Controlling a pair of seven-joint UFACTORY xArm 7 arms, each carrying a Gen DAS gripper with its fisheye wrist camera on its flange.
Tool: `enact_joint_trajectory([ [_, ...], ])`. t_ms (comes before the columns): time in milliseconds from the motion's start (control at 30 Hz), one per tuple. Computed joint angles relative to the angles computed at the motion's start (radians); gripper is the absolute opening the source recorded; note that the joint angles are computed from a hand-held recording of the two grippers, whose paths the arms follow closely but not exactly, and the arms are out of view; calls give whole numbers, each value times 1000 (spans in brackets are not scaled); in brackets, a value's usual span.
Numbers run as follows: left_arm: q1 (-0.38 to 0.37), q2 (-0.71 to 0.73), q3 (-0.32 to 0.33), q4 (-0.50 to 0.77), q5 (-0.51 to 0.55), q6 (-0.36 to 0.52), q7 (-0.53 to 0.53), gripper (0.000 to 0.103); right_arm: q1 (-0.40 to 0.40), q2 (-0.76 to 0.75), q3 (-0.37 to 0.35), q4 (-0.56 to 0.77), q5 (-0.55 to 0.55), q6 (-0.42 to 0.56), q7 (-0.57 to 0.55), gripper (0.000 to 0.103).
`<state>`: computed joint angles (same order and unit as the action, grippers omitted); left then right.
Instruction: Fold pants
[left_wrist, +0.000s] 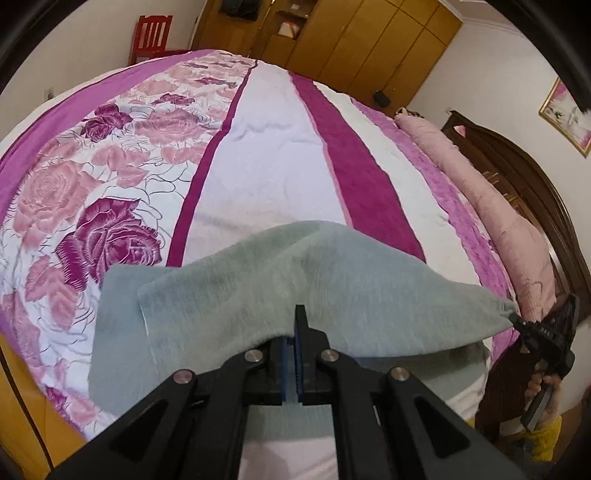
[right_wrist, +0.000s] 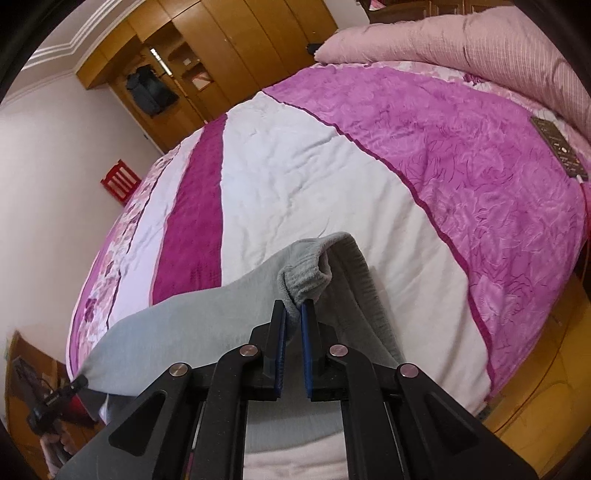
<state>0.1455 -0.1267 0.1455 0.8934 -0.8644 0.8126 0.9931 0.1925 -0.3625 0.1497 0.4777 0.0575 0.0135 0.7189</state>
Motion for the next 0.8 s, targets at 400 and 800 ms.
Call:
enact_joint_trajectory([
  [400,11,-100,31,-126,155,32,-22,3,82,-89,-24,-122,53,66,26,8],
  [800,17,-133,52,-143,192,65,-32,3,65,-133,-16,-165,55,56,59,8],
])
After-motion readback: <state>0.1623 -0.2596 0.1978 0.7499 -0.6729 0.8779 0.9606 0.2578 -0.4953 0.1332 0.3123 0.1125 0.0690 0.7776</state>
